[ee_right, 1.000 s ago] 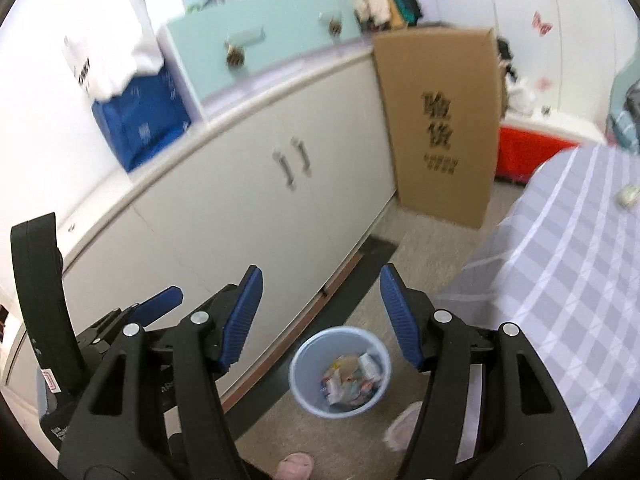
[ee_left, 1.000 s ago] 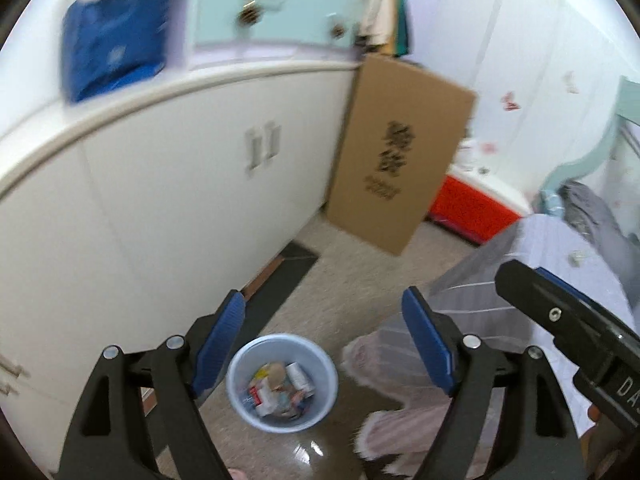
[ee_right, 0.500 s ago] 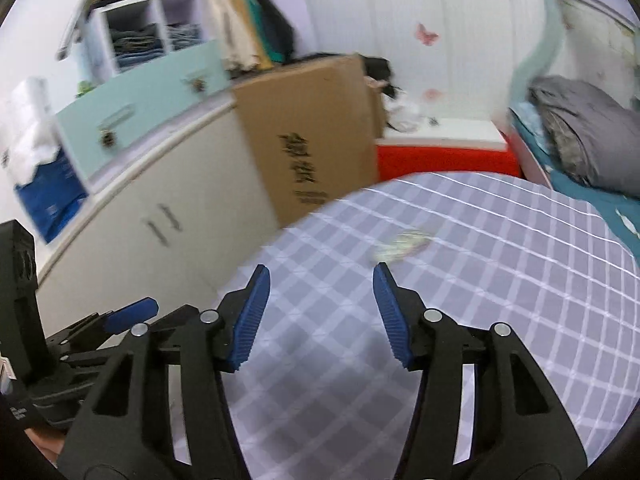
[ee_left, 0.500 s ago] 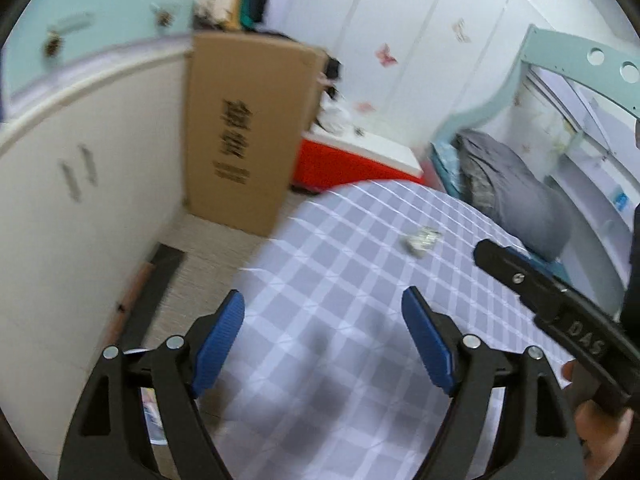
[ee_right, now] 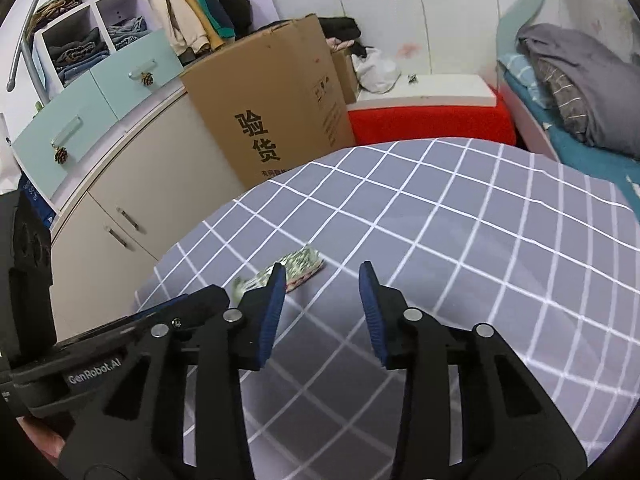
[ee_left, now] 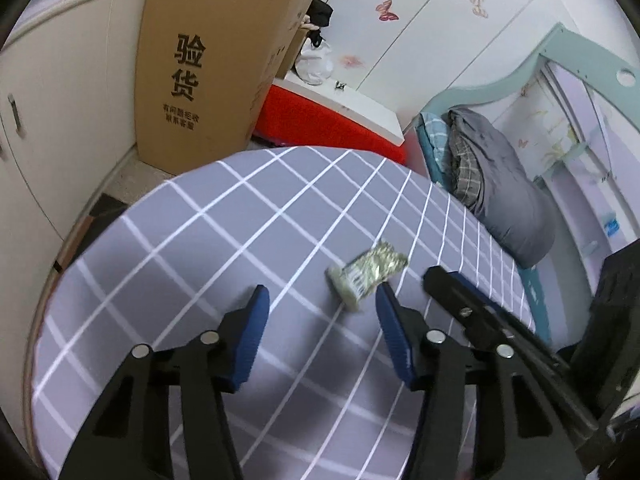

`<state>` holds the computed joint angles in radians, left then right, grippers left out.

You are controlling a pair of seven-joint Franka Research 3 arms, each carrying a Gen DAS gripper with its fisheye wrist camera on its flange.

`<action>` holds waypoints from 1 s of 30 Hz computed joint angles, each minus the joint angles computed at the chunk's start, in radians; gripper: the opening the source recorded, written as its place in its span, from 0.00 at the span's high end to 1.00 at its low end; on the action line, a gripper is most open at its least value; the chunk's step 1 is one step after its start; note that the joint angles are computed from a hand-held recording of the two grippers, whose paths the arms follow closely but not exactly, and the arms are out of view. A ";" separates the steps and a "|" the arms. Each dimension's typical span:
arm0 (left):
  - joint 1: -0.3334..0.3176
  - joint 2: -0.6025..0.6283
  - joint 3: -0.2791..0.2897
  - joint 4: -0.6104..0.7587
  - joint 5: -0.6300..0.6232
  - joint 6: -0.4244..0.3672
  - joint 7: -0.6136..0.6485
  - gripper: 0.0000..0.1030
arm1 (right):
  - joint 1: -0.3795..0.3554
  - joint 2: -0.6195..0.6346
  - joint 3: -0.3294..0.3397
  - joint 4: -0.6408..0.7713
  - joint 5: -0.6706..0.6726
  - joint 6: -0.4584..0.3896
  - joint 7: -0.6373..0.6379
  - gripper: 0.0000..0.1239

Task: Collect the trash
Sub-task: 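Grasp the silver pill blister pack with the left tool, then carry the blister pack over the blue bin and open the left tool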

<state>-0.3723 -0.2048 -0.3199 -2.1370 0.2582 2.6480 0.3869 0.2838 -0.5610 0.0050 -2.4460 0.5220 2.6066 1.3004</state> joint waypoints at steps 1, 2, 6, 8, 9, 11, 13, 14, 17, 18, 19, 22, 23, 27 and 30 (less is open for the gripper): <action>0.002 0.016 0.002 0.007 0.000 0.022 0.001 0.51 | 0.018 0.016 -0.019 0.011 0.021 -0.003 -0.021 0.70; 0.001 0.016 0.007 0.003 -0.007 0.036 0.007 0.51 | 0.031 0.030 -0.033 0.019 0.043 -0.006 -0.040 0.70; 0.000 0.046 0.015 0.017 -0.029 0.065 0.027 0.65 | 0.044 0.076 -0.052 0.051 0.099 -0.035 -0.073 0.75; -0.004 0.046 0.022 0.002 -0.055 0.101 0.040 0.68 | 0.042 0.076 -0.047 0.055 0.117 -0.046 -0.086 0.77; -0.007 0.046 0.026 -0.004 -0.072 0.114 0.049 0.73 | 0.039 0.077 -0.043 0.057 0.119 -0.053 -0.091 0.80; 0.005 0.060 0.018 0.004 -0.050 0.118 0.029 0.79 | 0.030 0.081 -0.028 0.066 0.107 -0.063 -0.093 0.84; 0.012 0.058 0.010 0.008 -0.019 0.098 0.012 0.87 | 0.009 0.077 0.005 0.064 0.062 -0.053 -0.073 0.86; 0.011 0.054 0.011 0.004 -0.019 0.097 0.011 0.87 | 0.009 0.074 0.009 0.062 0.055 -0.051 -0.070 0.87; 0.008 0.046 0.012 -0.002 -0.020 0.090 0.015 0.90 | 0.014 0.066 0.006 0.052 0.053 -0.048 -0.068 0.87; 0.006 0.041 0.012 -0.005 -0.020 0.085 0.019 0.91 | 0.018 0.057 0.005 0.045 0.056 -0.047 -0.069 0.87; 0.005 0.032 0.013 -0.012 -0.022 0.082 0.023 0.92 | 0.021 0.053 0.006 0.042 0.057 -0.046 -0.067 0.88; 0.000 0.001 0.016 -0.034 -0.031 0.065 0.040 0.92 | 0.031 0.031 0.011 0.027 0.056 -0.050 -0.063 0.88; -0.003 -0.017 0.018 -0.052 -0.040 0.066 0.044 0.92 | 0.037 0.023 0.011 0.023 0.061 -0.051 -0.061 0.88; -0.016 -0.112 0.041 -0.129 -0.087 0.073 0.079 0.92 | 0.064 -0.016 0.028 0.009 0.076 -0.057 -0.039 0.88; -0.018 -0.210 0.057 -0.202 -0.111 0.072 0.099 0.92 | 0.099 -0.037 0.048 0.010 0.094 -0.059 -0.012 0.88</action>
